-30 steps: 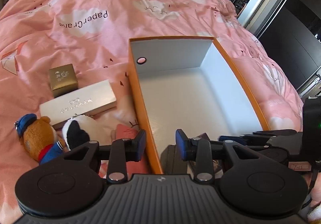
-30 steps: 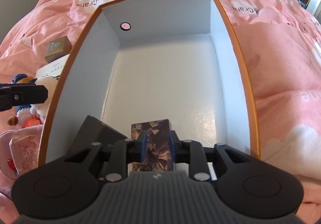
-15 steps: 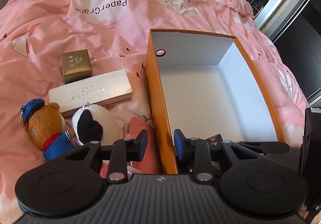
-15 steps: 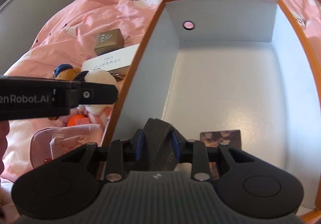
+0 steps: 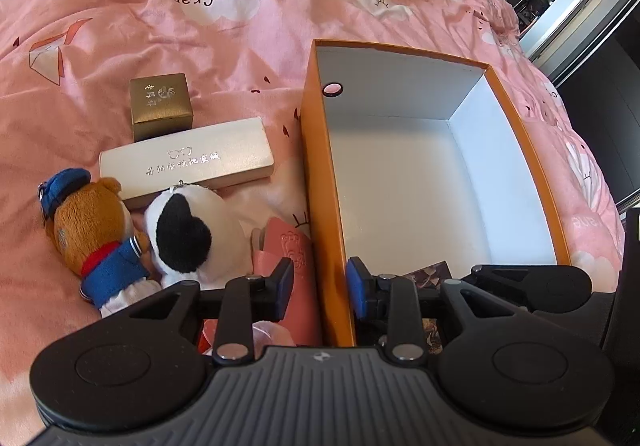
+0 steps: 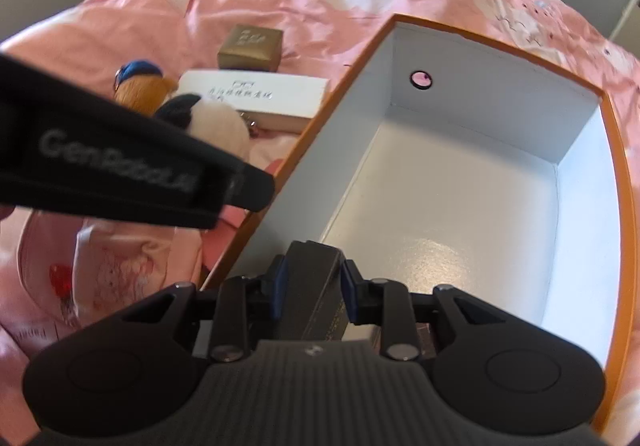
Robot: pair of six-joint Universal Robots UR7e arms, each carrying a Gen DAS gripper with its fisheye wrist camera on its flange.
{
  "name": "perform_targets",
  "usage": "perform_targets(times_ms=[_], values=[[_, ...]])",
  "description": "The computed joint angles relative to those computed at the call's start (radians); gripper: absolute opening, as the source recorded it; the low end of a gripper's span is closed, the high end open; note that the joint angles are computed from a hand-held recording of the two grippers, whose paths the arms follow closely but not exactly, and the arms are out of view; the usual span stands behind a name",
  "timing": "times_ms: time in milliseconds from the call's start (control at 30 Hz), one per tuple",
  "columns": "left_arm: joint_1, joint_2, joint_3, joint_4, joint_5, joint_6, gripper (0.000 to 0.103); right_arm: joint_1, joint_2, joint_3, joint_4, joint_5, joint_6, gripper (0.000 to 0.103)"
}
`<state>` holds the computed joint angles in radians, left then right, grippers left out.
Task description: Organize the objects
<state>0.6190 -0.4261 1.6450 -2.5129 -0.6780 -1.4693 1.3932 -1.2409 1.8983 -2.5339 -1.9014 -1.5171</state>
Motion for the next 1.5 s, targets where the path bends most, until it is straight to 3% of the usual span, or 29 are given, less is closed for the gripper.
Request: perform_targets(times_ms=[133,300,367,500,567,767,933,967,1100,1233,1300,1400,1500], values=[[-0.001,0.0,0.005,-0.013,-0.002,-0.004,0.036,0.01,0.022,-0.059,0.111,-0.041,0.078,0.031],[-0.002,-0.003,0.018,-0.049,-0.011,0.006,0.036,0.007,0.102,-0.2,0.312,-0.07,0.342,0.044],[-0.003,-0.005,0.021,-0.049,-0.011,0.003,0.036,-0.002,0.104,-0.206,0.335,-0.064,0.376,0.047],[-0.002,-0.005,0.022,-0.057,-0.016,0.006,0.036,-0.006,0.093,-0.164,0.248,-0.056,0.344,0.051],[-0.003,-0.004,0.023,-0.068,-0.018,0.013,0.036,-0.019,0.1,-0.148,0.172,-0.057,0.347,0.068],[0.0,-0.003,0.021,-0.064,-0.024,0.006,0.036,-0.011,0.119,-0.149,0.136,-0.08,0.317,0.073],[-0.003,-0.006,0.031,-0.071,-0.019,0.0,0.039,0.013,0.12,-0.036,-0.206,-0.128,0.078,0.071],[-0.003,-0.007,0.03,-0.066,-0.02,-0.005,0.039,0.015,0.126,-0.038,-0.225,-0.138,0.059,0.071],[-0.004,-0.003,0.028,-0.078,-0.017,0.007,0.039,0.02,0.127,-0.062,-0.169,-0.149,0.096,0.069],[-0.008,-0.005,0.036,-0.1,-0.005,0.018,0.039,0.016,0.099,-0.095,-0.035,-0.124,0.153,0.066],[-0.008,-0.004,0.044,-0.13,-0.003,0.031,0.039,0.018,0.084,-0.1,0.008,-0.115,0.158,0.072],[-0.003,-0.002,0.042,-0.139,-0.014,0.037,0.039,0.021,0.068,-0.145,0.124,-0.092,0.225,0.074],[0.001,0.002,0.04,-0.145,-0.025,0.045,0.038,0.019,0.063,-0.19,0.187,-0.072,0.286,0.066]])
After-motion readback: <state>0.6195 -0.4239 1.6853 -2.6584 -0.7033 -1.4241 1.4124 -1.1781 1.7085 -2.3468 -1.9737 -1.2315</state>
